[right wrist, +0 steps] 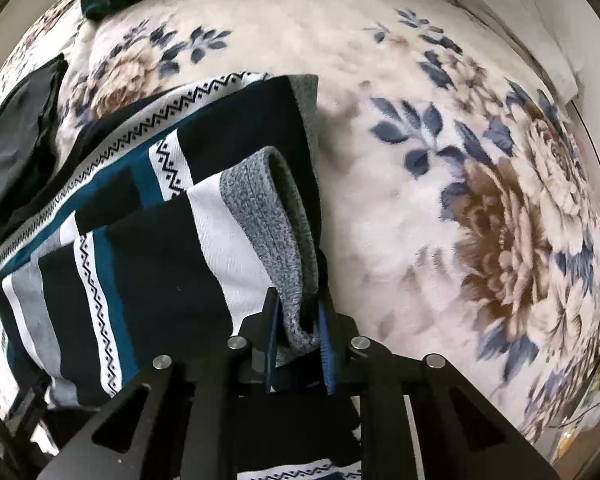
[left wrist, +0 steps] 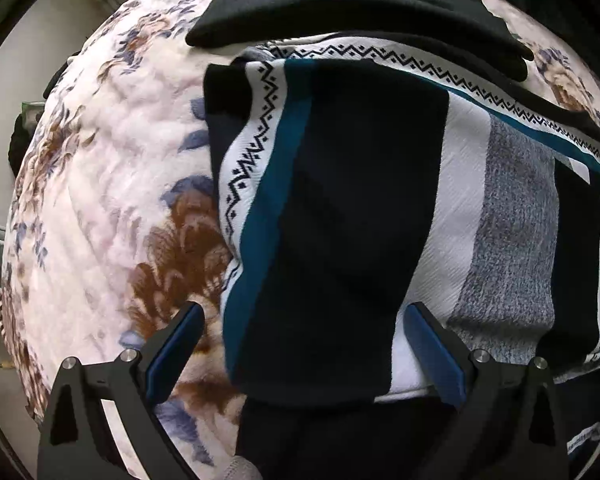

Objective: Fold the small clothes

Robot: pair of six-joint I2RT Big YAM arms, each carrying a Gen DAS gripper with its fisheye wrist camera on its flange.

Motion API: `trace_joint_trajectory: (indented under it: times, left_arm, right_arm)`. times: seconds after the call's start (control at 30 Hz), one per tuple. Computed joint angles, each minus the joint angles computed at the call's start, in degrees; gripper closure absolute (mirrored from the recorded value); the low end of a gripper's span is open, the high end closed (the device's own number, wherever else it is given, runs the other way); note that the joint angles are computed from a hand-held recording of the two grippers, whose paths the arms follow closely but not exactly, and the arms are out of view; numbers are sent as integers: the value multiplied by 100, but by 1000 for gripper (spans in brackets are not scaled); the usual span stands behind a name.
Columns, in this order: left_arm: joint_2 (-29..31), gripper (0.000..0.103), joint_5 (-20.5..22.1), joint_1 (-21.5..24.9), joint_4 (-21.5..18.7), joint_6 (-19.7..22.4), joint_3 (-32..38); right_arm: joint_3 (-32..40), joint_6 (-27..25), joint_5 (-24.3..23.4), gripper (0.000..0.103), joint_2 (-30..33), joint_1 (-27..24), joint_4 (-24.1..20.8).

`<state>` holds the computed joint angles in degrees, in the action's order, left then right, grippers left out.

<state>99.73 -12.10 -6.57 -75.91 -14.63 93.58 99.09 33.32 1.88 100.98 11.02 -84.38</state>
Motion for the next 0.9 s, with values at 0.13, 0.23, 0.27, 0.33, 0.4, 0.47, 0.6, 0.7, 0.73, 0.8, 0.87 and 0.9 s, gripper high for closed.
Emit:
trace_joint_trajectory:
  times: [0.13, 0.23, 0.27, 0.33, 0.4, 0.47, 0.6, 0.7, 0.73, 0.8, 0.87, 0.9]
  left_arm:
    - [-186, 0, 97, -57, 1, -41, 51]
    - [-308, 0, 354, -201, -122, -163, 148]
    - [-353, 0, 424, -272, -160, -208, 180]
    - [-405, 0, 548, -455, -280, -281, 328]
    - [-464, 0, 624, -628, -402, -370, 436]
    - [-536, 0, 701, -765, -549, -467, 568]
    - [-670, 0, 499, -1129, -943, -644, 907]
    - [-772, 0, 214, -1388, -1191, -907, 1070]
    - [-796, 0, 58, -1524, -1309, -1074, 1124]
    - [-842, 0, -184, -1785, -1531, -1487, 1170]
    - [-818, 0, -304, -2064, -1854, -2025, 1237]
    - [-836, 0, -306, -2165, -1952, -2267, 1209]
  right_arm:
    - [372, -405, -117, 69, 86, 28, -244]
    - [823, -835, 596, 59, 218, 248, -518]
    - [970, -1061, 932, 57, 263, 345, -692]
    - [1069, -1208, 1081, 32, 268, 476, -796]
    - [1174, -1315, 1178, 16, 203, 565, -966]
    - [983, -1349, 1198, 13, -72, 617, -1029]
    - [964, -1474, 1065, 11, -427, 621, -998]
    - [878, -1711, 953, 7, -681, 568, -841]
    - [862, -1870, 800, 7, -791, 485, -784]
    - [839, -2247, 503, 7, -954, 307, -679]
    - [879, -2631, 132, 7, -1015, 87, -706]
    - [914, -2804, -33, 7, -1024, -20, -747]
